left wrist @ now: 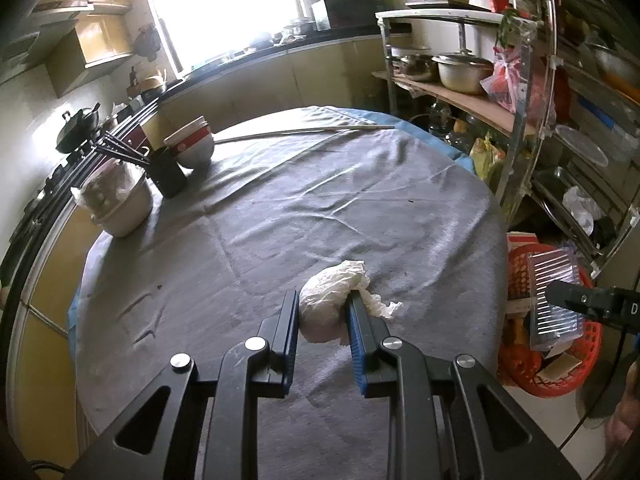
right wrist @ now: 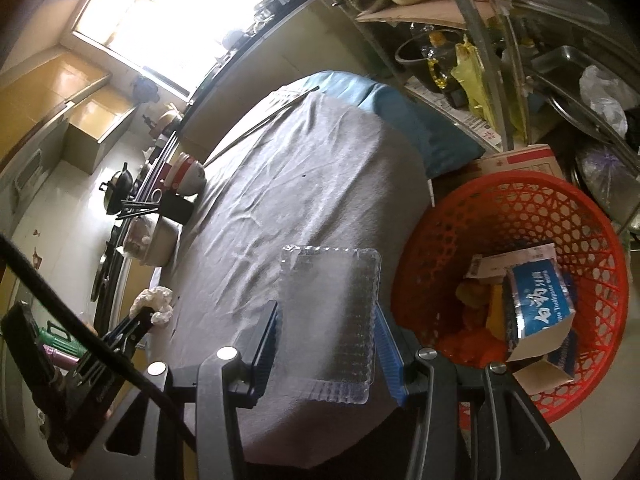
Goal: Collect trash
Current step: 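Carry the tissue in the left tool while the right tool carries the clear tray toward the basket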
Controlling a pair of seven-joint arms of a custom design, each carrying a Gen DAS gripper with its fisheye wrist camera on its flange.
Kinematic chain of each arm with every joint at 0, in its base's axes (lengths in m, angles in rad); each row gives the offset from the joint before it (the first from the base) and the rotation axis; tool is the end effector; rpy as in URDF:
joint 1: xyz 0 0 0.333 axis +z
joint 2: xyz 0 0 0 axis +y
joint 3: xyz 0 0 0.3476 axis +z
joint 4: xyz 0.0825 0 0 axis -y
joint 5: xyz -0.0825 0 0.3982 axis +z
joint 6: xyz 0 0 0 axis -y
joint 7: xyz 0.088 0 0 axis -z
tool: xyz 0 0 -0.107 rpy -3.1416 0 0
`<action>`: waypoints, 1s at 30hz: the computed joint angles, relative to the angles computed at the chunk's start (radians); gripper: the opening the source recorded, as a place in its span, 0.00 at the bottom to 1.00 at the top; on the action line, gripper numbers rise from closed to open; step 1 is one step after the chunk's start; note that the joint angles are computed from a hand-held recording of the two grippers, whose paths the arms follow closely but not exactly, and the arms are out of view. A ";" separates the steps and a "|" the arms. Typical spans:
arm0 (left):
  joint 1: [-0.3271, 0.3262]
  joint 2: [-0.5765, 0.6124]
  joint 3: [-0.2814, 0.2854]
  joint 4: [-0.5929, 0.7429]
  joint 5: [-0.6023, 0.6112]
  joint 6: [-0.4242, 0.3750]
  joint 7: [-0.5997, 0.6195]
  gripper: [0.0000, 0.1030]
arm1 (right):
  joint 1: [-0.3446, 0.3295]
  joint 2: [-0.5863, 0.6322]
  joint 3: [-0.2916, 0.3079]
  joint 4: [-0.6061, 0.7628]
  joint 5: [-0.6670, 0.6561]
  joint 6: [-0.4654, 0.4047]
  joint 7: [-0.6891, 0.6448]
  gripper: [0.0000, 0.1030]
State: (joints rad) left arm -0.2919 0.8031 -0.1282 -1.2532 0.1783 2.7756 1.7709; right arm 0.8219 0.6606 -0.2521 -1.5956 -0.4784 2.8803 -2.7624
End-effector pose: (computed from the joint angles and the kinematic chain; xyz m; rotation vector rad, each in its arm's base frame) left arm 0.7732 -0.3133 0.3830 -1.0920 2.3134 -0.7182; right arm 0.6093 0.4696 0.3361 -0.8524 2.2697 -0.0962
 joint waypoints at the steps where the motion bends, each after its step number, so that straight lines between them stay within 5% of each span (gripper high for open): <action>1: 0.000 -0.001 -0.003 -0.003 0.000 -0.001 0.003 0.24 | 0.006 -0.004 -0.006 -0.009 -0.002 0.004 0.010 0.48; 30: -0.041 0.008 -0.027 0.003 0.000 -0.022 0.073 0.24 | 0.060 -0.102 -0.078 -0.183 -0.202 0.029 0.284 0.48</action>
State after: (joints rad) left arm -0.3332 0.8108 -0.1551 -1.2502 0.1778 2.7538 1.8439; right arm 0.8819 0.5589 -0.3299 -1.7781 -0.6807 2.9088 -2.4788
